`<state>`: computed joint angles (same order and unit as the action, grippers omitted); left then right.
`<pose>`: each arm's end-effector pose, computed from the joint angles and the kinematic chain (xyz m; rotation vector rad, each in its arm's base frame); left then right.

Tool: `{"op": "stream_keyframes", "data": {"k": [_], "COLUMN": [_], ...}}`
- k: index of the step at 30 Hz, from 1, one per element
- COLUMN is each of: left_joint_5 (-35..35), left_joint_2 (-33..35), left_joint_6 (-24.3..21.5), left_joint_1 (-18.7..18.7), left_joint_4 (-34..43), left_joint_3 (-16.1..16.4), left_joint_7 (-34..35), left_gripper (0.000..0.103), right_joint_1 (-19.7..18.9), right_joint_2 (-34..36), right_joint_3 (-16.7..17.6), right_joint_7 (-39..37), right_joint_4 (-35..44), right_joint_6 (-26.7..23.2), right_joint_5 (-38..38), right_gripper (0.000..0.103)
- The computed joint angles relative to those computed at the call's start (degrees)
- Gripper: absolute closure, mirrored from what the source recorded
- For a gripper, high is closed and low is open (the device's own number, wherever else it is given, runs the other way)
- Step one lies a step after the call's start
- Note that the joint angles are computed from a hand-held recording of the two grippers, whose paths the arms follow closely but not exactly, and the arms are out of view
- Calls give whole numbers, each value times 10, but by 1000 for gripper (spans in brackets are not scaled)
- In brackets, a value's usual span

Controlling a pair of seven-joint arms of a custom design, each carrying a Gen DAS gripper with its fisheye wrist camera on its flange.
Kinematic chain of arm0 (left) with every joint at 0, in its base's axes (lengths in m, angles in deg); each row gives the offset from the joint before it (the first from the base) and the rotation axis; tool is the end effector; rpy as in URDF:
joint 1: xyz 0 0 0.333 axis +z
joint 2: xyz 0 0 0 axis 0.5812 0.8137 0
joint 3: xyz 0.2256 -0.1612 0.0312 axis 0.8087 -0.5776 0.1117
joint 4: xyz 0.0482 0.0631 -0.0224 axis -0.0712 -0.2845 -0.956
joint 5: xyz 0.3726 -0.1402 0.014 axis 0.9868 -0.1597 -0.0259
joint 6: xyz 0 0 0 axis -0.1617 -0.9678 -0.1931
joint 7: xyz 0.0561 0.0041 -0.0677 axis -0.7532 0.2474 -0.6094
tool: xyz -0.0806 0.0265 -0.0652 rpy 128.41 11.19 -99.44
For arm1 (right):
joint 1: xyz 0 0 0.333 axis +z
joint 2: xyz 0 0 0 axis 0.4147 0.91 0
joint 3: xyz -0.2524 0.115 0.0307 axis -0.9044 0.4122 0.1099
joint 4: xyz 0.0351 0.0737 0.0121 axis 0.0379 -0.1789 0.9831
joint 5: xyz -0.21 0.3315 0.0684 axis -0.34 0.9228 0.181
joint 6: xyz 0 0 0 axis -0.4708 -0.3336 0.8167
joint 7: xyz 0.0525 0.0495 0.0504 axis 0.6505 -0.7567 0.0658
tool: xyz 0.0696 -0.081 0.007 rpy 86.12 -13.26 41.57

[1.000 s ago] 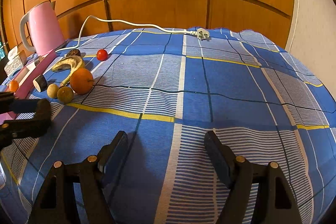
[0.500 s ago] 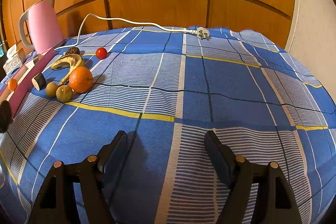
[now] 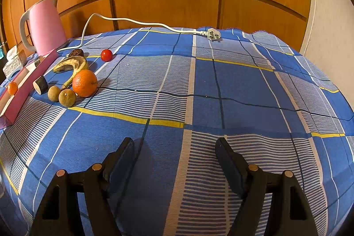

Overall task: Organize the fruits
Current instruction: 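Carry the dark round fruit with the left gripper into the tray and release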

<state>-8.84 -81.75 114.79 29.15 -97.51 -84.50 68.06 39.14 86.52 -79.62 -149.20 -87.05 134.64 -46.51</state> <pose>0.5524 -0.1324 0.3704 -1.4649 2.3240 -1.2468 0.4953 0.1933 0.3052 -1.5949 1.9683 -0.8187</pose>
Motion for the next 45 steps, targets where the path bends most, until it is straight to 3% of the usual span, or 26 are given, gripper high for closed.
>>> {"op": "stream_keyframes", "data": {"k": [4, 7, 9, 11, 12, 18, 23, 27, 35, 37, 43, 45], "left_joint_5": [13, 73, 154, 317, 361, 501, 579, 623, 664, 669, 672, 647], "left_joint_2": [11, 37, 60, 95, 105, 188, 251, 312, 401, 392, 307, 264], "left_joint_6": [-4, 35, 78, 123, 127, 111, 94, 53, -18, 3, 89, 125], "left_joint_1": [17, 23, 21, -4, -10, -21, -19, -13, 4, 6, 10, 34], "left_joint_4": [18, 50, 70, 94, 102, 202, 284, 368, 493, 477, 344, 276], "left_joint_3": [14, 16, 16, 43, 54, 86, 93, 91, 78, 79, 77, 45], "left_joint_7": [-50, -124, -201, -348, -391, -539, -609, -662, -719, -727, -734, -695], "left_gripper": [56, 56, 56, 56, 56, 56, 56, 56, 53, 40, 32, 30], "right_joint_1": [0, 0, 0, 0, 1, 3, 4, 4, 6, 6, 6, 7], "right_joint_2": [0, -1, 0, 0, -1, 1, 1, 2, 4, 4, 5, 6], "right_joint_3": [0, 0, 0, 0, 1, 2, 1, 1, 1, 1, 1, 2], "right_joint_7": [-1, 0, -2, -3, -9, -28, -31, -36, -47, -48, -61, -79], "right_joint_4": [0, 0, 0, 0, -1, 2, 3, 4, 6, 6, 8, 11], "right_joint_6": [-1, -1, -1, -1, -4, -12, -14, -14, -17, -17, -21, -25], "right_joint_5": [1, 0, 2, 3, 9, 27, 29, 35, 45, 46, 63, 84], "right_gripper": [26, 26, 26, 26, 26, 26, 26, 26, 26, 26, 26, 26]}}
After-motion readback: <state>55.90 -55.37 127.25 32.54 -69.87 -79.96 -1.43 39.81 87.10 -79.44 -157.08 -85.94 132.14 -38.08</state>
